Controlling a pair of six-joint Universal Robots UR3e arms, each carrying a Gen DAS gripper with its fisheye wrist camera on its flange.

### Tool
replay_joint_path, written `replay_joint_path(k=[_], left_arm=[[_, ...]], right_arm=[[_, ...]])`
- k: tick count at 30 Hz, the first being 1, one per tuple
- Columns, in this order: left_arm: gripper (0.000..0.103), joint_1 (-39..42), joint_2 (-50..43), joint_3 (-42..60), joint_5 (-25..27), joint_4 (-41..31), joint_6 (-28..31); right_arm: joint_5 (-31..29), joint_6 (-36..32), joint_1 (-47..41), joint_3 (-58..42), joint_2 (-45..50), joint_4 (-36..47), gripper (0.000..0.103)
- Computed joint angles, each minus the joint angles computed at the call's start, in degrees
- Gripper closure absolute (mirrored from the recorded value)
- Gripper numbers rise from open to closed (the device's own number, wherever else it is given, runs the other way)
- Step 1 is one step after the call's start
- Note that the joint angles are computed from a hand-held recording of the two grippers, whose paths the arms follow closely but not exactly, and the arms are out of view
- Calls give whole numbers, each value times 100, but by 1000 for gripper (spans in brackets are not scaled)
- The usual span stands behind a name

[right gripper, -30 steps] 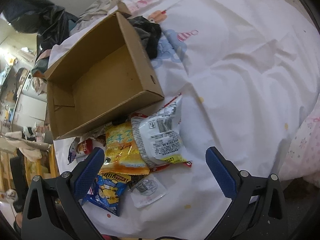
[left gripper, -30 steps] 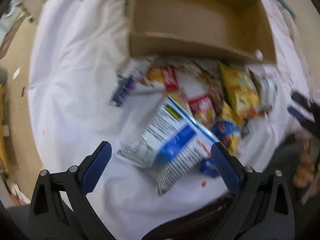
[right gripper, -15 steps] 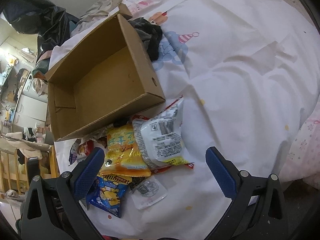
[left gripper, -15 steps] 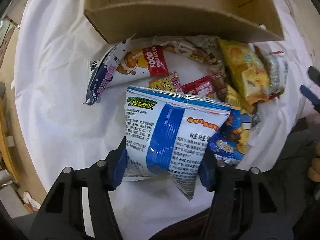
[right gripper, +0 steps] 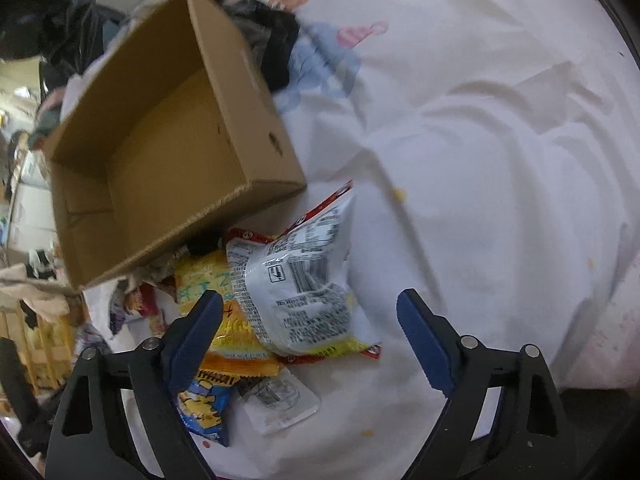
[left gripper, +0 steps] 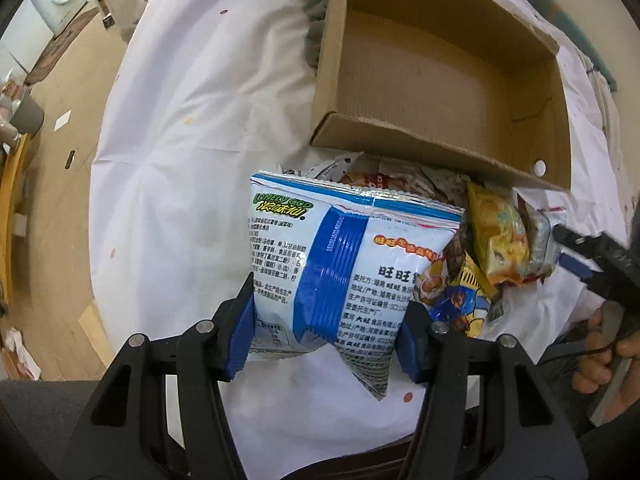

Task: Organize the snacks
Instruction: 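Grasp the blue-and-white bag with the left tool while the right tool grasps the white-and-red bag, then carry both bags into the cardboard box and open both tools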

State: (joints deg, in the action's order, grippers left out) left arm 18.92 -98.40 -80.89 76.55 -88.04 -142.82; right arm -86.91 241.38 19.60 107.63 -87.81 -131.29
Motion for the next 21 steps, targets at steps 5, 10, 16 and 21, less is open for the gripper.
replay_joint_path(k=[5,10,16,21], left_arm=[[48,113,-108,183,-156,-188,78],[48,141,-71,204,-240,-161,-1],[48,228,-7,219,-298,-170,-84],[48,297,264,57,-449,39,-74]], right_arm=[[107,-202,40,-208,478,-61,37],[-17,-228,188,-76,287,-260,58],[-271,56,428,325,-424,-307,63],[-671,337,774,285,-924,-275,63]])
